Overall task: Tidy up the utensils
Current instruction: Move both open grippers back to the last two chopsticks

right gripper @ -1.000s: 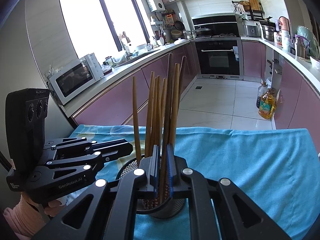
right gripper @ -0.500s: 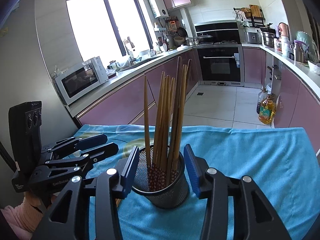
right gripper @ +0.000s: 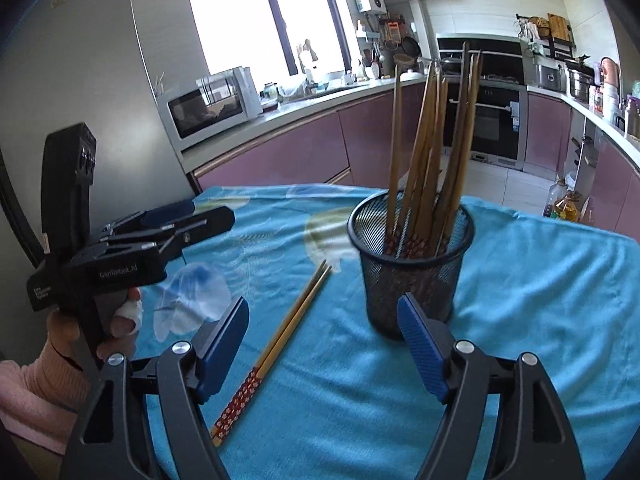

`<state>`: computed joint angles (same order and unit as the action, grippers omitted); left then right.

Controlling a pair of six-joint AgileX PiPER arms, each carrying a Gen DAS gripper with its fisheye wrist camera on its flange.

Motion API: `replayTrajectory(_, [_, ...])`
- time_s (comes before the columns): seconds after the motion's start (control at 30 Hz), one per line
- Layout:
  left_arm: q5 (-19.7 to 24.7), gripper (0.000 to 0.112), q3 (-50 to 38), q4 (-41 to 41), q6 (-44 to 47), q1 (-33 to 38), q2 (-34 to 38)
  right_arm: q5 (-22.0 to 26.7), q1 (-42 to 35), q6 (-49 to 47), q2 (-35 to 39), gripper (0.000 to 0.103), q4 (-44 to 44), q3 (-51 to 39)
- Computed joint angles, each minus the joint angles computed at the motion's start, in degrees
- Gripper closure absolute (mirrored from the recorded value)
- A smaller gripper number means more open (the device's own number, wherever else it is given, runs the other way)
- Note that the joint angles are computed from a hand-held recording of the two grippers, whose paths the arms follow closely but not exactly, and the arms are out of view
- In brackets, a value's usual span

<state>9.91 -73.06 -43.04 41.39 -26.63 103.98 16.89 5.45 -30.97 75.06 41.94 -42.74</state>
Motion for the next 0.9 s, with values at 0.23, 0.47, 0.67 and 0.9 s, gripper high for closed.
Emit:
replayTrajectory(0.23, [-1.83,0.015,4.86,2.64,-2.48,1.05,-0.73,-2.97,7.52,17.35,6.88,0.032,-14.33,-1.14])
replayTrajectory(0.47, [-2.98,0.015,7.97,6.86,-7.26,1.65,-0.93,-4.32,10.62,31.6,8.82,0.039,-26.86,-1.47])
replayTrajectory(0.67, [-3.15,0.015,8.93,12.84,-13.51,1.4,-0.7,-4.71,10.82,35.37,9.72,0.041,-29.59,-1.31])
replayTrajectory(0.9, [-2.94,0.015,8.75,22.27,-22.75,0.48,-0.13,-4.3,11.61,43.14,10.89,0.044,-37.25,-2.16])
